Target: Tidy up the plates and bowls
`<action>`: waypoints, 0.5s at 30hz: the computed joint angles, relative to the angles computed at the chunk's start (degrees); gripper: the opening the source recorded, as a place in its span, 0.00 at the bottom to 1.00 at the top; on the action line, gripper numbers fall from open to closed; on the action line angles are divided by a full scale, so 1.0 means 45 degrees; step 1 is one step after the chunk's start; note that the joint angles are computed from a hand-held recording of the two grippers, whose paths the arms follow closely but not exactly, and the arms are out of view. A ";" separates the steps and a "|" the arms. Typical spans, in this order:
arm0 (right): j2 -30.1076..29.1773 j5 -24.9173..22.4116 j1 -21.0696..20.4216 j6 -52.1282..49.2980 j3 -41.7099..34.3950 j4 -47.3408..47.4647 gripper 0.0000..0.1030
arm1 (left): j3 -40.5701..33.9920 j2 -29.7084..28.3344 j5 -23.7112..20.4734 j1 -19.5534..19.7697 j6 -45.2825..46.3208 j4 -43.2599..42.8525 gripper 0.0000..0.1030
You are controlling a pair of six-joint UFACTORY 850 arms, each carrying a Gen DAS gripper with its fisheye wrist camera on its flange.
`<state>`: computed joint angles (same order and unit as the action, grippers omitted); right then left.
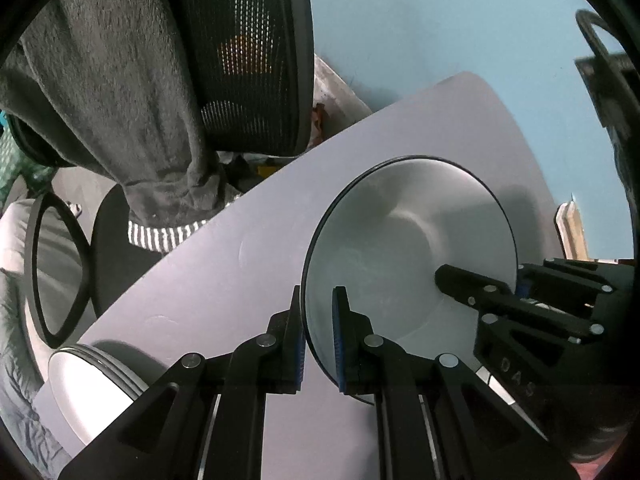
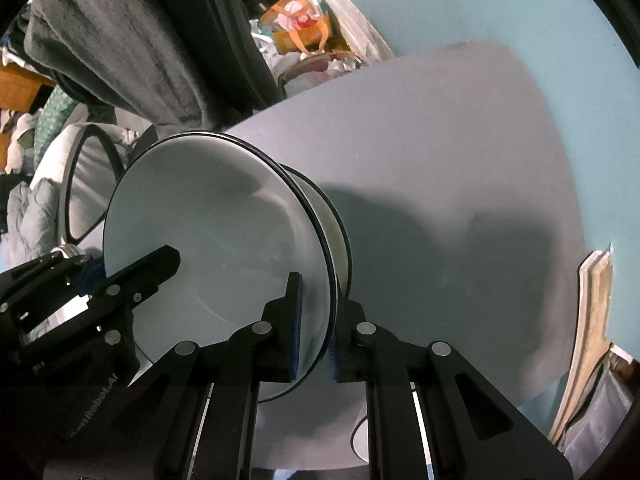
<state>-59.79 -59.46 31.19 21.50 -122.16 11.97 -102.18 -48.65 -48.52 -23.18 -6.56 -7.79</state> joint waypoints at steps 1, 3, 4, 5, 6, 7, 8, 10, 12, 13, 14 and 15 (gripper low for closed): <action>-0.0001 0.0003 -0.0002 0.0056 -0.0015 -0.0024 0.11 | 0.0030 0.0015 0.0031 -0.0016 0.0036 0.0067 0.10; -0.0069 -0.0097 -0.0010 0.0024 -0.0144 -0.0062 0.11 | 0.0004 -0.0030 -0.0039 -0.0024 0.0049 0.0088 0.10; -0.0108 -0.0164 -0.0026 0.0006 -0.0208 -0.0024 0.11 | -0.0059 -0.0087 -0.0163 -0.0002 0.0066 0.0032 0.10; -0.0129 -0.0221 -0.0040 0.0009 -0.0267 -0.0012 0.11 | -0.0098 -0.0129 -0.0285 0.0022 0.0072 -0.0028 0.10; -0.0121 -0.0184 -0.0037 0.0029 -0.0241 -0.0021 0.11 | -0.0061 -0.0125 -0.0274 0.0039 0.0077 -0.0076 0.10; -0.0089 -0.0152 -0.0055 0.0100 -0.0219 0.0010 0.12 | 0.0030 -0.0081 -0.0186 0.0056 0.0139 -0.0136 0.11; -0.0024 -0.0087 -0.0059 0.0154 -0.0139 -0.0008 0.13 | 0.0111 -0.0039 -0.0116 0.0066 0.0187 -0.0208 0.11; 0.0019 -0.0100 -0.0064 0.0285 -0.0144 -0.0059 0.14 | 0.0256 0.0058 -0.0006 0.0072 0.0184 -0.0279 0.11; 0.0030 -0.0127 -0.0063 0.0261 -0.0148 -0.0015 0.17 | 0.0363 0.0138 0.0111 0.0059 0.0148 -0.0276 0.12; 0.0032 -0.0147 -0.0051 0.0291 -0.0158 -0.0076 0.17 | 0.0409 0.0166 0.0150 0.0057 0.0118 -0.0285 0.13; 0.0032 -0.0162 -0.0039 0.0317 -0.0171 -0.0117 0.17 | 0.0451 0.0197 0.0173 0.0069 0.0129 -0.0358 0.14; 0.0047 -0.0166 -0.0024 0.0340 -0.0159 -0.0177 0.17 | 0.0529 0.0248 0.0246 0.0086 0.0154 -0.0438 0.16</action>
<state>-59.58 -60.20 31.08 23.03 -122.88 11.17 -99.80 -47.53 -47.41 -22.79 -5.87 -9.76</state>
